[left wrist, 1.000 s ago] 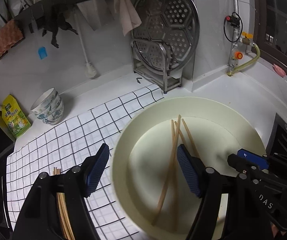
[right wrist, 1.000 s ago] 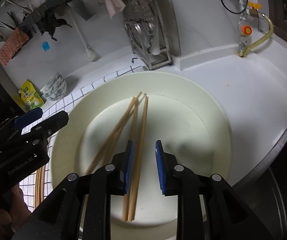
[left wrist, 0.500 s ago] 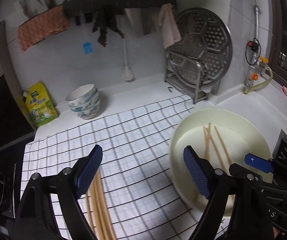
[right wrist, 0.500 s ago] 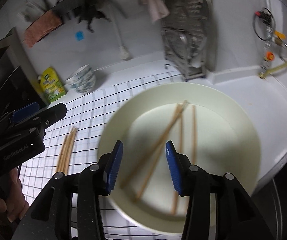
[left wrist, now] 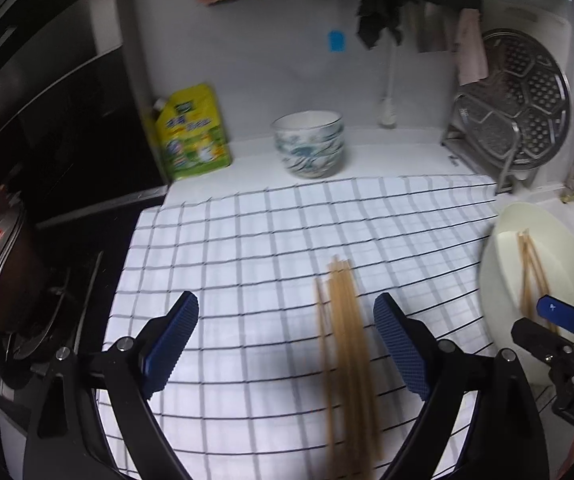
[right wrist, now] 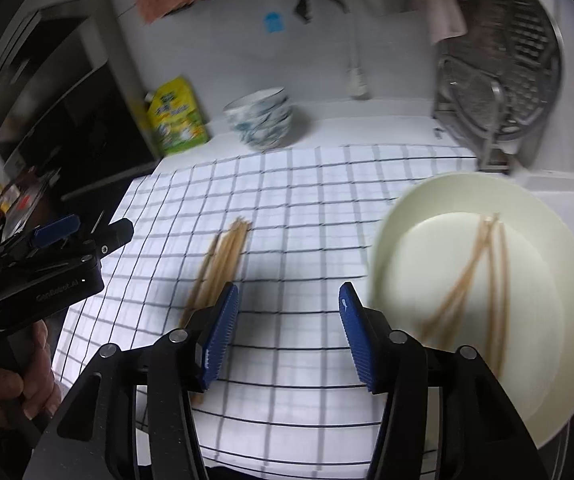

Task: Organize utensils
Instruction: 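Move both open tools back over the remaining chopsticks on the cloth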

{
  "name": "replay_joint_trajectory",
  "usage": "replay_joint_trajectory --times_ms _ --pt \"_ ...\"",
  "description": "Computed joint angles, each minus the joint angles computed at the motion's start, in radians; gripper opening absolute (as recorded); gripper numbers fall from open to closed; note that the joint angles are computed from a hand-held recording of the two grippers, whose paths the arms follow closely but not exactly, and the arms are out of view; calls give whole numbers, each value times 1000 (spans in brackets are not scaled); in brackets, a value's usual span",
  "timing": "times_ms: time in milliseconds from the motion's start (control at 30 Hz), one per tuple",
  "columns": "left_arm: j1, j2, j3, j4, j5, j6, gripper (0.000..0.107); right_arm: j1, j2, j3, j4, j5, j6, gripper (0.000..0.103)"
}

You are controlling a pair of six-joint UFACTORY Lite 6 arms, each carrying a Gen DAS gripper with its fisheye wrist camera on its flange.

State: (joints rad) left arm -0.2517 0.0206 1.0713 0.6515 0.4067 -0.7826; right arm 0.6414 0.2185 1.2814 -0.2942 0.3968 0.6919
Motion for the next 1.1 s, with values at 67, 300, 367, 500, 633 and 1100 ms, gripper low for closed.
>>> replay_joint_trajectory --times_ms 67,300,367,500,633,1100 --pt "54 -23 -54 -33 -24 51 88 31 58 42 17 8 -2 51" --pt "175 -45 -161 -194 -103 266 88 99 248 160 24 28 36 52" --pt "192 -41 -180 -224 -123 313 88 112 296 187 8 31 64 52" --pt "220 -29 -212 -323 -159 438 88 130 393 249 -17 51 108 52" --pt "236 -8 -227 -409 -183 545 88 146 446 277 -38 55 155 52" --pt "261 26 -253 -636 -215 805 88 194 544 379 -147 145 261 52"
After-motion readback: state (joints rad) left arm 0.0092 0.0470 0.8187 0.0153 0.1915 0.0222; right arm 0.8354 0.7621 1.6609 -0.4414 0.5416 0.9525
